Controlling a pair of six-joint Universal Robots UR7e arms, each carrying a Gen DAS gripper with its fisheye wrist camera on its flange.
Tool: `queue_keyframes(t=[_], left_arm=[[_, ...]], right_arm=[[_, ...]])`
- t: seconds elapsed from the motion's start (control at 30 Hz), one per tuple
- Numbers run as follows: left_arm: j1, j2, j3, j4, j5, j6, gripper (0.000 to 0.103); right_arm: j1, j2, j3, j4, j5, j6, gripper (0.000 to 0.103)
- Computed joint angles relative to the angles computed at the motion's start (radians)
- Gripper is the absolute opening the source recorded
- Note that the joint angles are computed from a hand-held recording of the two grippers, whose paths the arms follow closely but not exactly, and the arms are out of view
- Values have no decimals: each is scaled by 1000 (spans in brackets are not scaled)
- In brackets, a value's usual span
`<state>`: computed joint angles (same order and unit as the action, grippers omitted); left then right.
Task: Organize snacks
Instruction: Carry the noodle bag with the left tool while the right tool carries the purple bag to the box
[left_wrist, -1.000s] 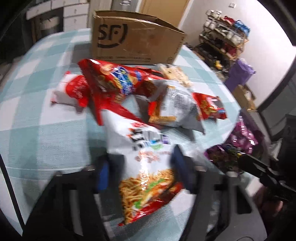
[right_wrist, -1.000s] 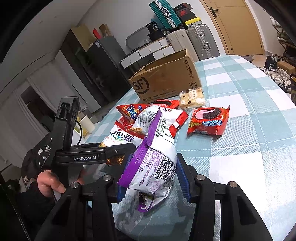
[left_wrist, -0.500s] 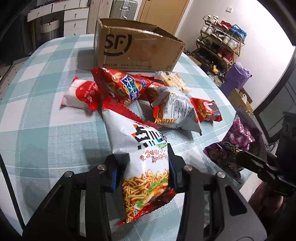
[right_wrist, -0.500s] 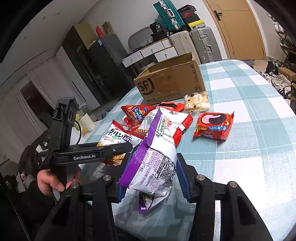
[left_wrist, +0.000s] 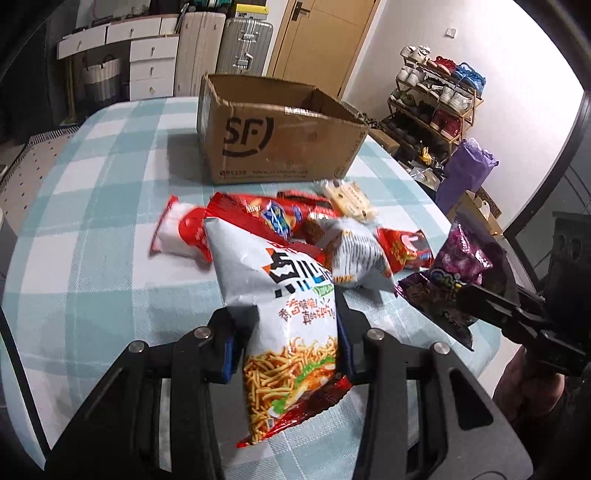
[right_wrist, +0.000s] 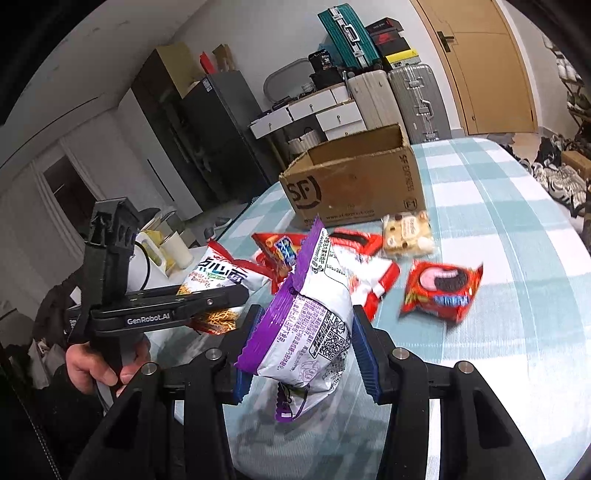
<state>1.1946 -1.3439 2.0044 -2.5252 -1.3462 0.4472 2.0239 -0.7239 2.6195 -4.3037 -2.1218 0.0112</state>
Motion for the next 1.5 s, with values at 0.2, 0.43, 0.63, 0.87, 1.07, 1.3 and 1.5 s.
queue_keyframes(t=[0.2, 0.43, 0.63, 0.87, 1.07, 1.3, 1.5], left_arm=[[-9, 28, -52, 11, -6, 1, 38], [-21, 83, -134, 21, -25, -16, 38], [-43, 145, -226, 46, -31, -22, 38], [-70, 220, -360, 91, -33, -29, 38], [-92, 296, -492, 126, -22, -32, 38], [-97, 408, -673, 210, -27, -63, 38], [-98, 511, -811, 268, -20, -73, 38]], right_arm=[[-10, -74, -38, 78, 16, -66, 47], [-19, -178, -86, 197, 7, -140, 47], [-35, -258, -141, 317, 14, -204, 47], [-60, -333, -222, 444, 20, -247, 47], [-79, -364, -306, 559, 37, -290, 47], [-124, -383, -412, 691, 67, -265, 47], [-147, -357, -494, 750, 71, -288, 47]])
